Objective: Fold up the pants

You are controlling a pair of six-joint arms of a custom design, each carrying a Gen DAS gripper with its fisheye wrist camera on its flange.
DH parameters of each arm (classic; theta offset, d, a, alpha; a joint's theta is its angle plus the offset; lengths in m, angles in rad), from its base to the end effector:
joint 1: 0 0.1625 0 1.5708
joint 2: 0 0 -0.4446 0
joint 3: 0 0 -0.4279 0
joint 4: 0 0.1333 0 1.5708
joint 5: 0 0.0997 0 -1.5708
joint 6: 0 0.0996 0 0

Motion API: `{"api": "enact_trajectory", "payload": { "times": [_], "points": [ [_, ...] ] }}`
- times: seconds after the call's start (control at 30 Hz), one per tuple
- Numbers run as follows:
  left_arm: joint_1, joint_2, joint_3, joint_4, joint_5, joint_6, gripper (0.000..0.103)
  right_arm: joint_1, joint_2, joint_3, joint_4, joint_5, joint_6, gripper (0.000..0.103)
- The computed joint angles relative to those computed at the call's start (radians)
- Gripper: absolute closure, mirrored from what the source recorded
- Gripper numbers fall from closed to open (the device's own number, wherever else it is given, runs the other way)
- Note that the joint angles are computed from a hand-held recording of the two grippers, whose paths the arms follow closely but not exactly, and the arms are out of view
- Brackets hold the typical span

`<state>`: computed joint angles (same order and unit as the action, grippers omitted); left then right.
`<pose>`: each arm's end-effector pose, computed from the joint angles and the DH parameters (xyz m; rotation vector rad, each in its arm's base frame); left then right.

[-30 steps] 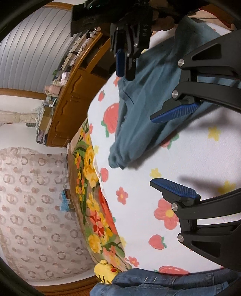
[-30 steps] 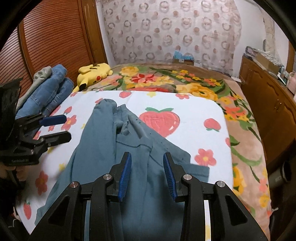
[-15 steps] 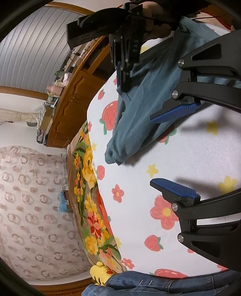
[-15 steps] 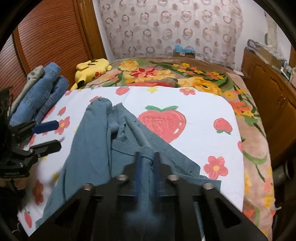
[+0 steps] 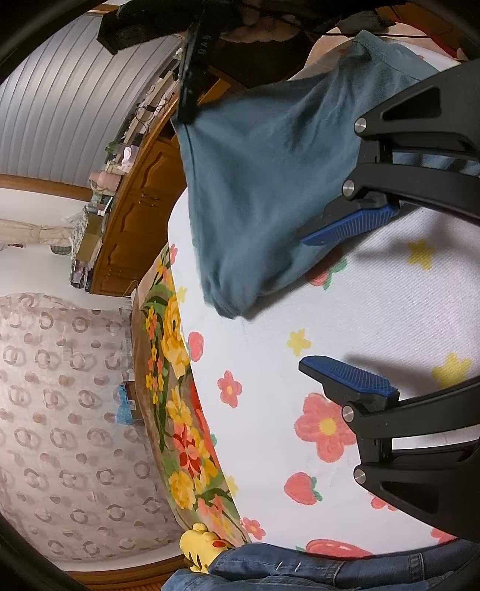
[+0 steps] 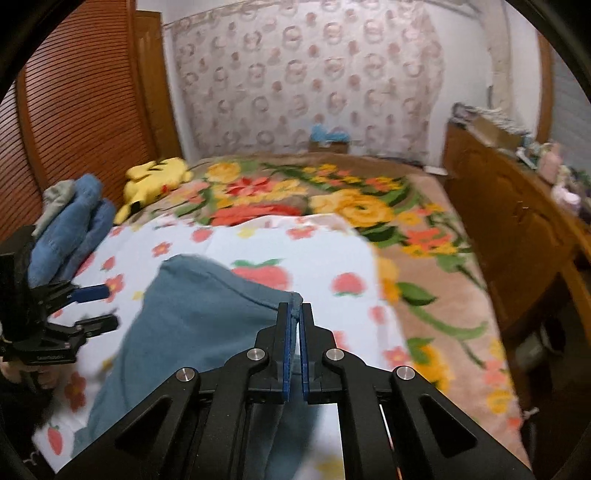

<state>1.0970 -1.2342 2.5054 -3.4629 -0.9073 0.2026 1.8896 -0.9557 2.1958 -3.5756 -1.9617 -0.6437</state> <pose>-0.0092 -0.4446 0.1675 0.5525 2.3798 -0.8850 0.2570 -0.4745 0.1235 0.9787 -2.3033 0.9102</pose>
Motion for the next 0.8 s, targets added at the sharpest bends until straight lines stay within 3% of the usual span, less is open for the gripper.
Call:
{"api": "enact_trajectory", "payload": {
  "times": [0.1, 0.23, 0.37, 0.47, 0.6, 0.8],
  "points": [
    [-0.001, 0.003, 0.002, -0.002, 0.003, 0.002, 0.040, -0.001, 0.019, -0.006, -0.016, -0.084, 0.007, 0.099],
    [-0.002, 0.011, 0.003, -0.007, 0.007, 0.001, 0.040, -0.009, 0.050, -0.010, 0.004, -0.133, 0.022, 0.096],
    [0.001, 0.011, 0.005, -0.008, 0.006, 0.005, 0.040, -0.006, 0.054, 0.005, -0.007, -0.107, 0.036, 0.086],
    [0.004, 0.015, 0.004, -0.012, 0.004, 0.008, 0.040, -0.008, 0.040, 0.016, -0.015, -0.100, 0.041, 0.071],
    [0.006, 0.019, 0.003, -0.011, 0.007, 0.009, 0.040, -0.032, 0.008, 0.028, -0.005, -0.067, 0.035, 0.070],
    [-0.007, 0.028, 0.014, -0.038, 0.023, 0.019, 0.040, -0.022, -0.018, 0.074, -0.097, -0.045, 0.032, 0.070]
  ]
}}
